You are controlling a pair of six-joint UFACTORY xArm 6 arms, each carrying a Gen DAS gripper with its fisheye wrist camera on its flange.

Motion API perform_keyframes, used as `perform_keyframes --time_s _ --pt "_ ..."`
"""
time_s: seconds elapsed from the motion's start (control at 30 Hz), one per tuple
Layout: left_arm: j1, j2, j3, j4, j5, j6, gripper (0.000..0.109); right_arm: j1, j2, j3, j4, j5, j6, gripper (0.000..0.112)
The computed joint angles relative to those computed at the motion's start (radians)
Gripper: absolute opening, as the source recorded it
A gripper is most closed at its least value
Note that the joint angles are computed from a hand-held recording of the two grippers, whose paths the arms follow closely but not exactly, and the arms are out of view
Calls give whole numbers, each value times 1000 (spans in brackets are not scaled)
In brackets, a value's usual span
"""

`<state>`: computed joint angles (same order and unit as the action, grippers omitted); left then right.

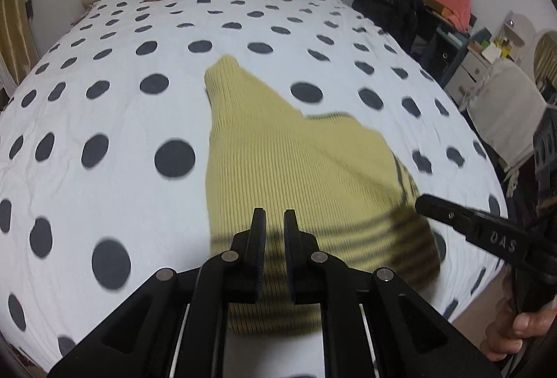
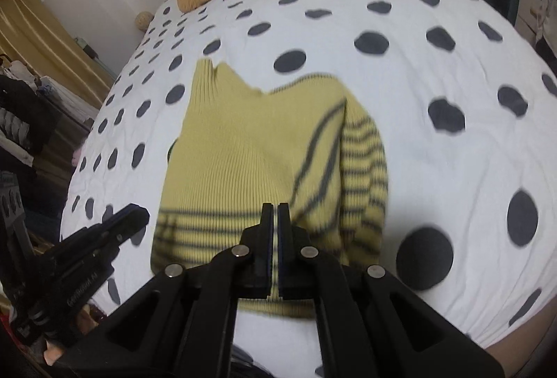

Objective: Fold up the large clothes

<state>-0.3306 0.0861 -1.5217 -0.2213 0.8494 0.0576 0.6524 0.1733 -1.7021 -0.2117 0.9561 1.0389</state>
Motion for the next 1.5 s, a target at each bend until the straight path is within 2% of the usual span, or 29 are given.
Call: perform_keyframes --time_s 0.1,0.2,0.3,0.43,0.5,0.57,0.6,0.63,0.67,0.7,0.77,0.83,0.93,1.0,1.07,1.27,1.37,1.43,1.47,1.5 --pt "12 167 -215 -13 70 -8 9 -46 85 -101 59 -10 -61 0" --pt "5 326 -404 10 158 -10 9 -93 190 -195 184 -2 -147 0" --pt "-1 432 -490 37 217 -23 8 -113 301 -322 148 156 -136 0" --pt "1 449 -514 38 224 -15 7 -157 245 -204 204 58 -73 0" --pt "18 378 -436 6 170 16 7 -151 179 -136 177 1 -74 0" --pt "50 282 -324 -37 105 49 34 -130 74 -32 102 -30 -54 11" --pt "70 242 -274 -66 85 67 70 -122 22 29 83 -53 -37 17" --pt "91 203 -220 -87 62 80 89 -112 -56 121 75 -87 -17 33" --pt "114 168 -169 -102 46 92 88 -107 -105 184 83 -112 -9 48" --pt "132 160 -158 -110 62 101 88 -98 -170 267 101 -141 1 51" --pt "164 170 -161 -124 127 117 88 -79 -272 407 144 -205 7 51" --pt "175 183 -157 -111 147 114 85 -56 -356 543 185 -289 52 53" --pt "166 231 -195 -119 180 108 78 -43 -400 665 256 -402 85 55" --pt "146 267 -230 -110 175 91 78 -41 -394 714 334 -517 72 55" --pt "130 305 -279 -92 161 76 78 -46 -351 681 340 -536 56 60" --pt "135 436 -473 -159 239 89 79 -68 -207 520 379 -432 -53 69" --pt "137 483 -537 -194 277 103 79 -70 -209 539 408 -454 -109 70" --pt "131 513 -569 -196 282 93 80 -73 -212 577 513 -518 -171 71" --pt "132 537 -599 -220 301 88 80 -72 -210 588 547 -544 -191 71" --pt "134 584 -667 -255 361 79 80 -72 -212 598 568 -559 -212 71"
